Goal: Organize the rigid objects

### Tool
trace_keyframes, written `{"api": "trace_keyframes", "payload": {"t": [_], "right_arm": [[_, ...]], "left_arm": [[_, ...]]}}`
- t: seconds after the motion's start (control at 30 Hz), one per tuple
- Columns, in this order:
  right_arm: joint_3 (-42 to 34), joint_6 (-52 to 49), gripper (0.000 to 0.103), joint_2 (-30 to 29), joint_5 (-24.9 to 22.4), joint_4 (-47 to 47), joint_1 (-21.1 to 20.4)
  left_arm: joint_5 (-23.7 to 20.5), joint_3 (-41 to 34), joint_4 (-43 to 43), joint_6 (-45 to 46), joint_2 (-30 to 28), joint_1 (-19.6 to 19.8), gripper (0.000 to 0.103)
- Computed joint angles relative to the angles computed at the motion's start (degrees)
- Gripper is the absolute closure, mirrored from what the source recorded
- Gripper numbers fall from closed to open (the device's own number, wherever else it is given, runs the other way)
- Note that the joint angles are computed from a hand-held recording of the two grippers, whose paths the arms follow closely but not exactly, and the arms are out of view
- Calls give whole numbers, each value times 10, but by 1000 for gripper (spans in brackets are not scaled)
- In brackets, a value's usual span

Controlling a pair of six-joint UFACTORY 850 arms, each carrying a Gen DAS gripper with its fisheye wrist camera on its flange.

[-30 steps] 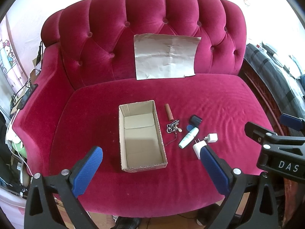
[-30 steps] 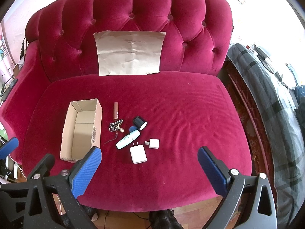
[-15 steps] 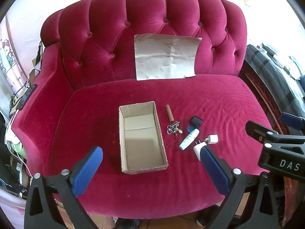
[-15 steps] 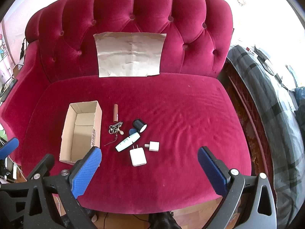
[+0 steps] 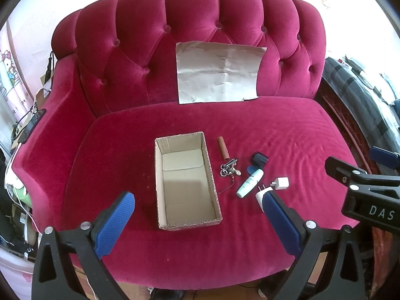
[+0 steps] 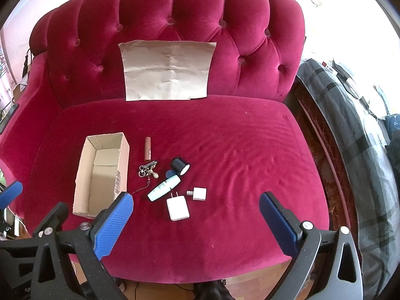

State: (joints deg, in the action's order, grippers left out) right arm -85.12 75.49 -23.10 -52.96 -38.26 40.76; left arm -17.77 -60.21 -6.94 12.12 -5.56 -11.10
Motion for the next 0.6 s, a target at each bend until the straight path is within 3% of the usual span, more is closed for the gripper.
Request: {"api": "trace_keyframes", "payload": {"t": [0.37,0.6], "right_arm": [[-10,-5,0,-15,11,-7,-11],[-19,-14,0,-38,21,-4,-26]], "left_arm": [[14,-10,-22,22,-32,10,0],[28,-27,40,-35,-68,22,0]]}}
